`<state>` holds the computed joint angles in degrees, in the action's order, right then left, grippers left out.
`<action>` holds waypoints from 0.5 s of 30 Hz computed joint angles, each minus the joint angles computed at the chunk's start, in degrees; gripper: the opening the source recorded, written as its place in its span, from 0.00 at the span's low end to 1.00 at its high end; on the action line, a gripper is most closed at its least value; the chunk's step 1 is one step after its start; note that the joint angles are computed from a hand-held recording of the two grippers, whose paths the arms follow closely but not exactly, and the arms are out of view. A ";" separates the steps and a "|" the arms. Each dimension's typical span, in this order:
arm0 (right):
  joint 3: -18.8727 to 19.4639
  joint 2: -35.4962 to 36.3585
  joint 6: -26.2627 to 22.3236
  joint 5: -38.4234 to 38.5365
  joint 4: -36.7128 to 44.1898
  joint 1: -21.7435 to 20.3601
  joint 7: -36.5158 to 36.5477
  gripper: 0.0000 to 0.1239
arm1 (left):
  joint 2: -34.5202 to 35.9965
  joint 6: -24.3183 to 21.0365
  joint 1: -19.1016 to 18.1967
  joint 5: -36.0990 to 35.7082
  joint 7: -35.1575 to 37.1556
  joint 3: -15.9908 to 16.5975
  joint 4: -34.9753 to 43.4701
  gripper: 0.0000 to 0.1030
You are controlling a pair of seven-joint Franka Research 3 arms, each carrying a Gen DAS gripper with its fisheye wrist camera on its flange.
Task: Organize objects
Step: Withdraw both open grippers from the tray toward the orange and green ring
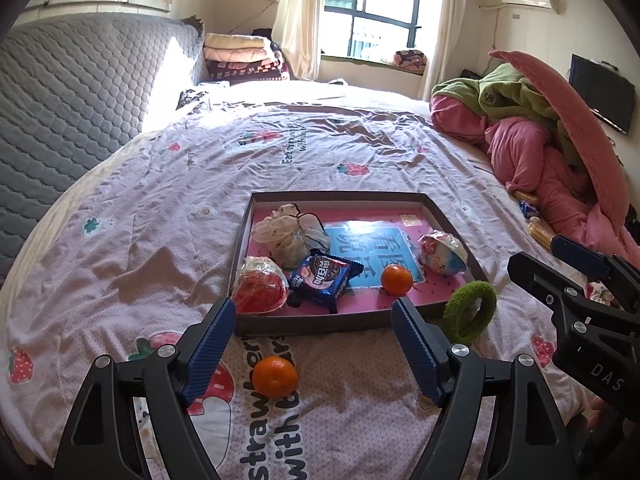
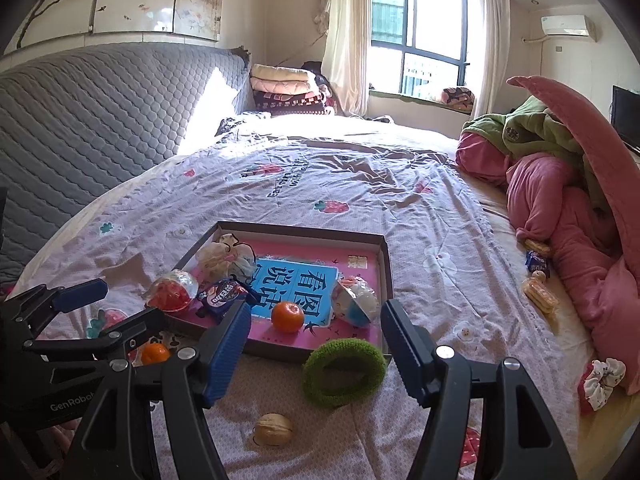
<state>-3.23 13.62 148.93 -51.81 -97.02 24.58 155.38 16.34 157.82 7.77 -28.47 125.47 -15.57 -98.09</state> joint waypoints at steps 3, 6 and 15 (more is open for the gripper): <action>0.03 -0.63 0.08 -0.50 -0.52 0.09 0.47 0.54 | -0.50 0.11 0.24 -0.24 -0.11 0.20 -0.05 0.79; 0.16 -1.43 -0.16 -1.73 -1.03 0.16 1.55 0.54 | -0.95 -0.09 0.59 -0.81 -0.04 0.39 0.06 0.79; 1.40 -3.95 0.00 -5.30 -3.02 -0.72 5.28 0.54 | -2.34 -1.40 1.01 -2.99 0.98 1.09 -0.99 0.80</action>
